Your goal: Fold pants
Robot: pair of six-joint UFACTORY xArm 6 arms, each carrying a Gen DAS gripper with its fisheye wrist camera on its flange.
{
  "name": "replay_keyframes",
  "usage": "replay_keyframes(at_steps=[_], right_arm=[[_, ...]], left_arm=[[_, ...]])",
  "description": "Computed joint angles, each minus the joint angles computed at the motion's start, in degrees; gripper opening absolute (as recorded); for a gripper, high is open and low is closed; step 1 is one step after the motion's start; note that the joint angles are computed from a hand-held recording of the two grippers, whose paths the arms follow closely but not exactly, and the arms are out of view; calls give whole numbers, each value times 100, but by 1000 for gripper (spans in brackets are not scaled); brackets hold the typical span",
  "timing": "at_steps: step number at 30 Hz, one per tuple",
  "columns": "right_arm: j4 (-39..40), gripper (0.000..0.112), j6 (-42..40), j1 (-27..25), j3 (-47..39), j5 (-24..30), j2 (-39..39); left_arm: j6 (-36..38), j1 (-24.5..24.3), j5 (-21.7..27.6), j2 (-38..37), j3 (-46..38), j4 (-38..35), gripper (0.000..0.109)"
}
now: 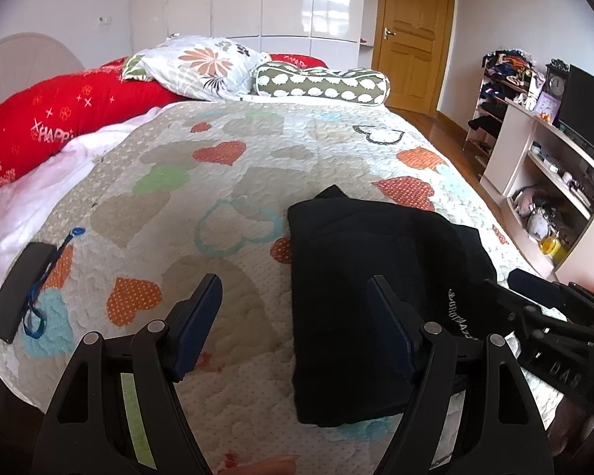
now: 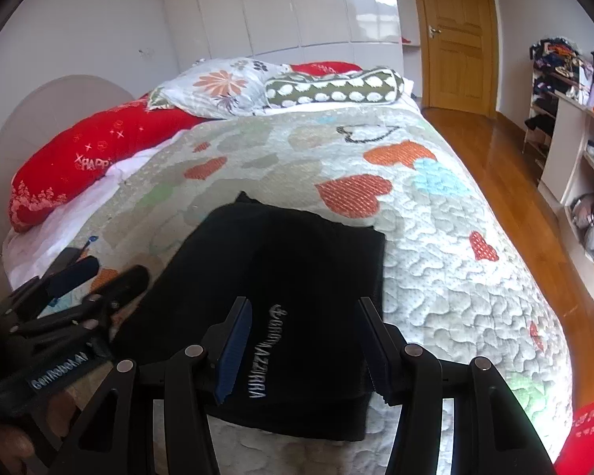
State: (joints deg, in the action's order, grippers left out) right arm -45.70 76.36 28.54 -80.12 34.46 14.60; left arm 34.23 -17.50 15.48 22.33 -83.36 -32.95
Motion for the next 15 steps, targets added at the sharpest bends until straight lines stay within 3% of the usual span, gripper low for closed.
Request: replay_keyframes(at_steps=[5, 8, 11, 15], right_arm=[[597, 63, -92, -332, 444, -433, -92], [797, 68, 79, -623, 863, -1251, -149], [1742, 69, -746, -805, 1063, -2086, -25], [2868, 72, -1881, -873, 1022, -2666, 215]], left_arm=[[479, 275, 1108, 254, -522, -846, 75], [656, 500, 2137, 583, -1057, -1228, 75], [575, 650, 2867, 958, -1572, -1489, 78], [314, 756, 3689, 1507, -2334, -1619, 82]])
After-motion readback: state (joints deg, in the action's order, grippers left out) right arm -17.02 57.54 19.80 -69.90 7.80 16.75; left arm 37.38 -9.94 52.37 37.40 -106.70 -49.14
